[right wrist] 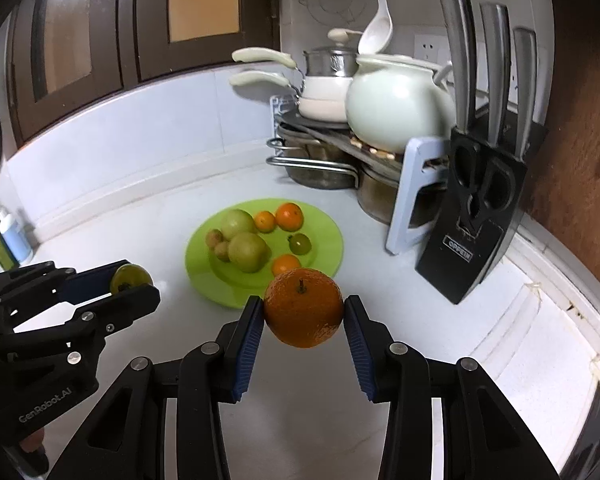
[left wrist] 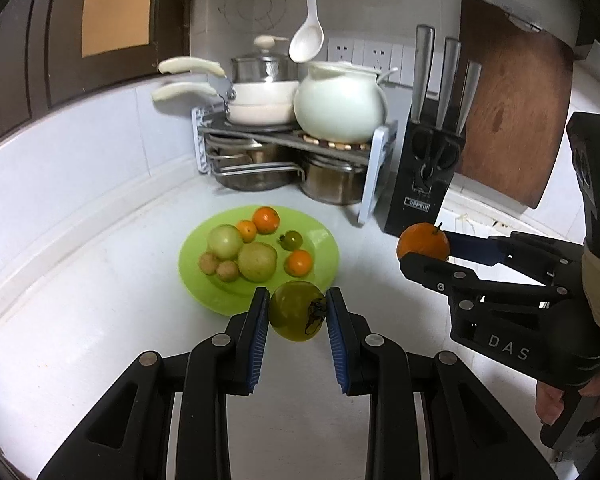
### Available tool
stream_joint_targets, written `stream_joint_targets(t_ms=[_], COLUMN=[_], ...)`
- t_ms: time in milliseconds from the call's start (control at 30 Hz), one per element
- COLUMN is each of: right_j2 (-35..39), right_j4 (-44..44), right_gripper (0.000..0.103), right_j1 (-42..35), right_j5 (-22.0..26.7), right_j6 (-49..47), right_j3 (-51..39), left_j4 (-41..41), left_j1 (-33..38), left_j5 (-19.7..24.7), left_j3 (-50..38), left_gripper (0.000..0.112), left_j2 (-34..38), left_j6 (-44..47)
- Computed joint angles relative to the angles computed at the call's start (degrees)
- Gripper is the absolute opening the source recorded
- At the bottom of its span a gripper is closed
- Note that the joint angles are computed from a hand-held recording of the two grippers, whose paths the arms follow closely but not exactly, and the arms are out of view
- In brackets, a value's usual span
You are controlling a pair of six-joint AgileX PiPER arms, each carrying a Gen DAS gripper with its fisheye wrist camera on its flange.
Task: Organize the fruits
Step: 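Carry the orange and green tomato over the green plate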
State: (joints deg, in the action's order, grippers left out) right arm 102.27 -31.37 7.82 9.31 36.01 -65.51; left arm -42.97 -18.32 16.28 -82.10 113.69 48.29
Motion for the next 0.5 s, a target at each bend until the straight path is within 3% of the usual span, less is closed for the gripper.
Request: stream_joint_targets(t_ms=[300,500], right_j2=[0.4,2.3], right_j4=[-10.9,-9.1], right_gripper=[0.042,0.042], right_j1=[3.5,4.1], right_j5=[2.2,3.3], right_j6=[13.1,11.1], right_j3=[-2.5,-6.4], left_j4=[-4.0,-2.5], left_j1=[2.4,3.2], left_j5=[1.3,3.0], left_j3=[-2.2,-6.9], left_gripper=[0.029,0.029], left_j2=[0.1,2.0], left_j6=[5.6,4.9])
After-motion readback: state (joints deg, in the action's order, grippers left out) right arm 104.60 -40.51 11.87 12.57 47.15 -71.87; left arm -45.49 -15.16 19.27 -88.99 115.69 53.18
